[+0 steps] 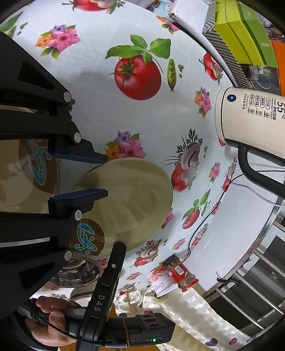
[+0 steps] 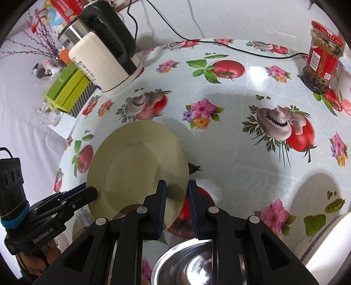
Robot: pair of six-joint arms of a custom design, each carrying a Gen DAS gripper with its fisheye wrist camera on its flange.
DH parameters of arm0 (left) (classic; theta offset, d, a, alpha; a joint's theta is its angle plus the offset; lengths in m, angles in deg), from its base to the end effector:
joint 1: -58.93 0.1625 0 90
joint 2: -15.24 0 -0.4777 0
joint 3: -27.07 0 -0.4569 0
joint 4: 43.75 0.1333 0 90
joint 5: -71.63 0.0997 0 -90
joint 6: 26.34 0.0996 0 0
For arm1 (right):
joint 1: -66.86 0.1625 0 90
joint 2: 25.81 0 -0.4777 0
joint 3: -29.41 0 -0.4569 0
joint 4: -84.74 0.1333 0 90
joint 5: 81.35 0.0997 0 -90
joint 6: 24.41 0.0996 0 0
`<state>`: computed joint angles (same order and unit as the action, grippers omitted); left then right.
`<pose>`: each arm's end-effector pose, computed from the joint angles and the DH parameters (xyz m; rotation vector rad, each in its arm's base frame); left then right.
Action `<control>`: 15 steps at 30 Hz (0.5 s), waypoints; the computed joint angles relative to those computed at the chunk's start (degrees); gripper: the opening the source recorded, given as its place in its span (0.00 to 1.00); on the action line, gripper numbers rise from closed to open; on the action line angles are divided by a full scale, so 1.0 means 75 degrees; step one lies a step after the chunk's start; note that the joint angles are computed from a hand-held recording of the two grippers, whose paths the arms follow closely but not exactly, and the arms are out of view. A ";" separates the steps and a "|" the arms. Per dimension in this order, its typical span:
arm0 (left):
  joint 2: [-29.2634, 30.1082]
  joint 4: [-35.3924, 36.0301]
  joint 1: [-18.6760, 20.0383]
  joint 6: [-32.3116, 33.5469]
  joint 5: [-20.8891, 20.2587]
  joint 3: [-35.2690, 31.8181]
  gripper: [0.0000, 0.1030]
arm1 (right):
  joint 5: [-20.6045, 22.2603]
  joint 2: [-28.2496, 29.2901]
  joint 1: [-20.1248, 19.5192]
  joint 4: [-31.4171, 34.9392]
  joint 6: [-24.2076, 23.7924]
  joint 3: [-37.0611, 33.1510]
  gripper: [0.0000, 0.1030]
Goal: Organize plates and bowls
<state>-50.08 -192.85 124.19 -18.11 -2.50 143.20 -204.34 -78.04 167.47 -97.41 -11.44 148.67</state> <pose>-0.1056 -0.6127 0.1620 0.7884 2.7667 -0.2639 0.1876 -0.5719 0.0861 -0.2230 -2.5726 0.7178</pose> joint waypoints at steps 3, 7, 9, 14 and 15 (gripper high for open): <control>-0.0127 0.0001 -0.0006 -0.0003 -0.0001 0.0071 0.24 | -0.0032 -0.0001 0.0090 -0.0017 0.0022 0.0024 0.19; -0.0303 -0.0010 -0.0013 0.0004 0.0040 0.0180 0.24 | -0.0058 0.0031 0.0205 -0.0029 0.0082 0.0049 0.19; -0.0405 0.0001 0.0000 -0.0017 0.0049 0.0239 0.24 | -0.0038 0.0047 0.0261 -0.0048 0.0117 0.0076 0.19; -0.0635 0.0013 0.0022 -0.0068 0.0070 0.0383 0.24 | -0.0030 0.0094 0.0411 -0.0027 0.0181 0.0091 0.19; -0.0666 0.0023 0.0022 -0.0070 0.0072 0.0398 0.24 | -0.0038 0.0104 0.0443 -0.0022 0.0194 0.0094 0.19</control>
